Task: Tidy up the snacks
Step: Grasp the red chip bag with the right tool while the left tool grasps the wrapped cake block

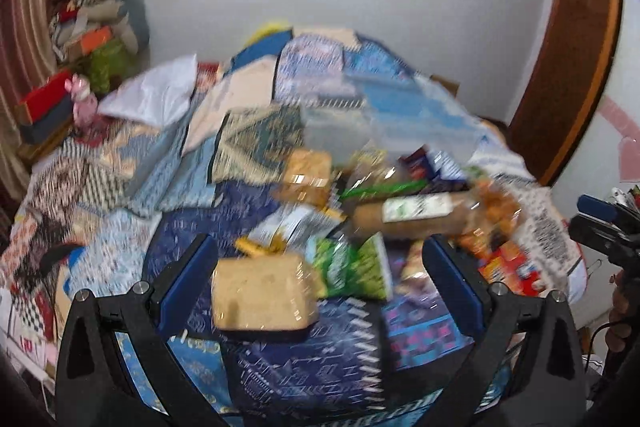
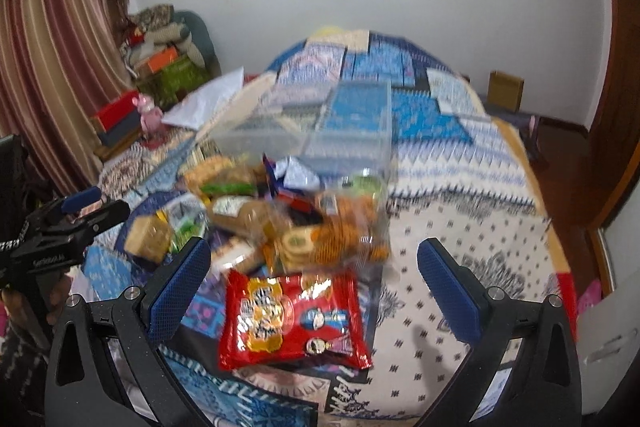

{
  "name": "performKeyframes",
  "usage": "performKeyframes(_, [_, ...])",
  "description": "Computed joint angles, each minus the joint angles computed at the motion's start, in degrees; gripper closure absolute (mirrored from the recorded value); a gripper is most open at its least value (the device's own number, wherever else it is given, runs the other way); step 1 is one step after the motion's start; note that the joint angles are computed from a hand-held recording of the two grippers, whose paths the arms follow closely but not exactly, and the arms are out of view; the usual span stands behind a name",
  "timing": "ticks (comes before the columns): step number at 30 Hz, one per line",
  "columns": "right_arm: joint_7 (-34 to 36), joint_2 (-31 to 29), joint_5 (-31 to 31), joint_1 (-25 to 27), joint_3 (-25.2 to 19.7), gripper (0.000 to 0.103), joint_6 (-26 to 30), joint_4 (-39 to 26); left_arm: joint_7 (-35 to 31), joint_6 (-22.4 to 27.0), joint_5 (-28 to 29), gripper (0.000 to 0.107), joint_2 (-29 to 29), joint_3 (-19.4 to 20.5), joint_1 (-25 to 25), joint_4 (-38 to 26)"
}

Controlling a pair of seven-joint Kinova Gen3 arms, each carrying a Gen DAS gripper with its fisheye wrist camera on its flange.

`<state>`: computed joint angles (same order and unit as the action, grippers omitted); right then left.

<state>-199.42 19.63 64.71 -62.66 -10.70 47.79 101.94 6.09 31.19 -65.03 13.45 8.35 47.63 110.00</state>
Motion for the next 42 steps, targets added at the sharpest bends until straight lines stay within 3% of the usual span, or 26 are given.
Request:
performKeyframes(4, [3.4, 1.4, -3.7, 1.9, -0.1, 0.0, -3.5, -0.6, -6.1, -3.2, 7.5, 0.004, 1.9, -0.4, -3.1, 0.2])
performKeyframes(12, [12.6, 4.9, -13.3, 3.4, 2.2, 0.0, -9.0, -2.7, -4.2, -7.9, 11.4, 0.005, 4.0, -6.5, -1.9, 1.6])
performKeyframes(14, [14.8, 5.4, -15.7, 3.6, 2.8, 0.0, -10.1, -3.1, -4.8, -9.4, 12.1, 0.016, 4.5, -7.6, -1.5, 1.9])
performKeyframes(16, [16.7, 5.8, -17.6, 3.8, 3.5, 0.0, -11.8, -3.2, -7.1, -8.0, 14.3, 0.027, 5.5, -7.8, -1.0, 0.9])
performKeyframes(22, [23.3, 8.2, -22.0, 1.9, 5.6, 0.0, -10.5, -6.0, -4.2, -7.7, 11.8, 0.028, 5.7, -11.2, 2.8, 1.3])
performKeyframes(29, [25.1, 8.5, -23.4, 0.6, 8.5, 0.002, -13.8, -4.8, -3.7, -5.1, 10.7, 0.029, 5.2, -9.3, 3.2, 1.0])
performKeyframes(31, [24.2, 7.9, -22.5, -0.2, 9.4, 0.017, -15.1, -3.9, -3.0, -4.4, 9.5, 0.029, 4.9, -9.1, 3.6, 0.9])
performKeyframes(37, [18.5, 4.6, -18.9, -1.6, 11.9, 0.05, -20.6, 1.0, 1.2, -2.4, 4.4, 0.029, 3.0, -7.1, 4.2, 1.4])
performKeyframes(42, [11.1, 2.5, -14.1, -3.0, 13.8, 0.065, -24.0, 4.4, 4.2, 0.2, 0.6, 0.029, 1.2, -3.9, 3.6, 1.8])
